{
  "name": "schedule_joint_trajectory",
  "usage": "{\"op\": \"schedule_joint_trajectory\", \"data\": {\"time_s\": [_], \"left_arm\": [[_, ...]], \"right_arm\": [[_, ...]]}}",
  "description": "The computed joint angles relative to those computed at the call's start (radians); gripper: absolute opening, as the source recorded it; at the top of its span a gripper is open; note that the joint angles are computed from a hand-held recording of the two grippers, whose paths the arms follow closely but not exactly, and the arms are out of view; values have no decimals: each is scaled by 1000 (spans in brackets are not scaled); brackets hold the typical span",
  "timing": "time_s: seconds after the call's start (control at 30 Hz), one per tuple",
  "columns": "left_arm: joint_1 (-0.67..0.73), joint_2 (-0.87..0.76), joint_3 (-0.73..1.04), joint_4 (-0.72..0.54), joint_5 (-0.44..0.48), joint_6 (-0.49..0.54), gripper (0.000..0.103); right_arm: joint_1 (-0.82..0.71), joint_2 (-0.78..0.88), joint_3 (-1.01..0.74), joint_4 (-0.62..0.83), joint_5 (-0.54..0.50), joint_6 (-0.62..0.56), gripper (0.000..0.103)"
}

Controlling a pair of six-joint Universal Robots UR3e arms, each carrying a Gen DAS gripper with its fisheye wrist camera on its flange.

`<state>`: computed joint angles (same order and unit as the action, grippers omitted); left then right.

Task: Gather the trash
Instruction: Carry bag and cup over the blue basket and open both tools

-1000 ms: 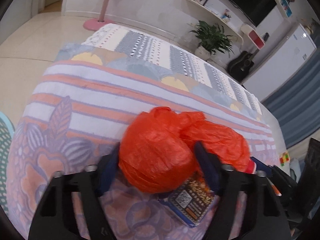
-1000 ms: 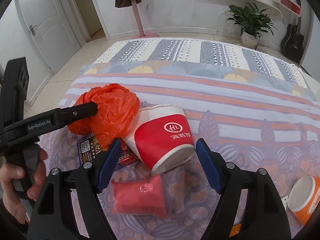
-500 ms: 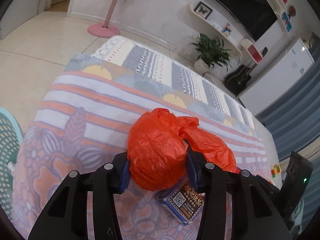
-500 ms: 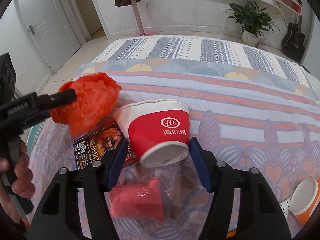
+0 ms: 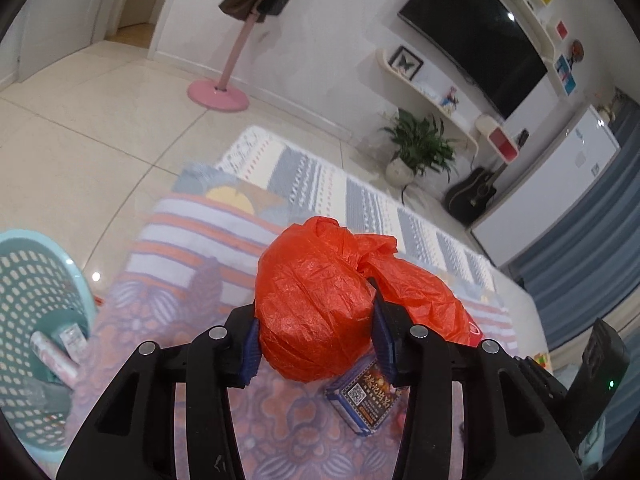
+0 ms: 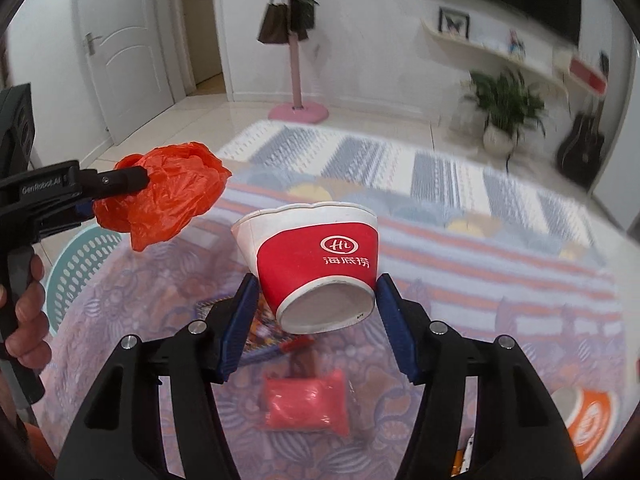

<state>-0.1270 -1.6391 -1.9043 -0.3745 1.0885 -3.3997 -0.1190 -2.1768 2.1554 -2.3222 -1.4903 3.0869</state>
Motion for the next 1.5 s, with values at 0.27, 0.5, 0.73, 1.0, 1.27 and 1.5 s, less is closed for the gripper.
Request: {"op": "schedule_joint_trajectory", "data": {"time_s": [0.27, 0.5, 0.73, 1.0, 1.27, 1.5], "left_arm": [[164, 205, -104, -50, -68, 25, 43], [276, 335, -131, -139, -139, 54, 43], [480, 590, -185, -400, -226, 238, 43], [1082, 934, -179, -1168, -400, 794, 43], [1416, 945, -236, -1368, -376, 1099, 43], [1312, 837, -397, -982, -261, 949, 43]], "right_arm": [[288, 186, -160, -83, -217, 106, 57], [219, 122, -223, -5, -62, 166, 57], [330, 190, -373, 8, -108, 208, 57], [593, 509, -602, -68, -229, 315, 57], [766, 893, -955, -26, -240, 378, 57], [797, 1160, -1197, 51, -151, 435, 57]]}}
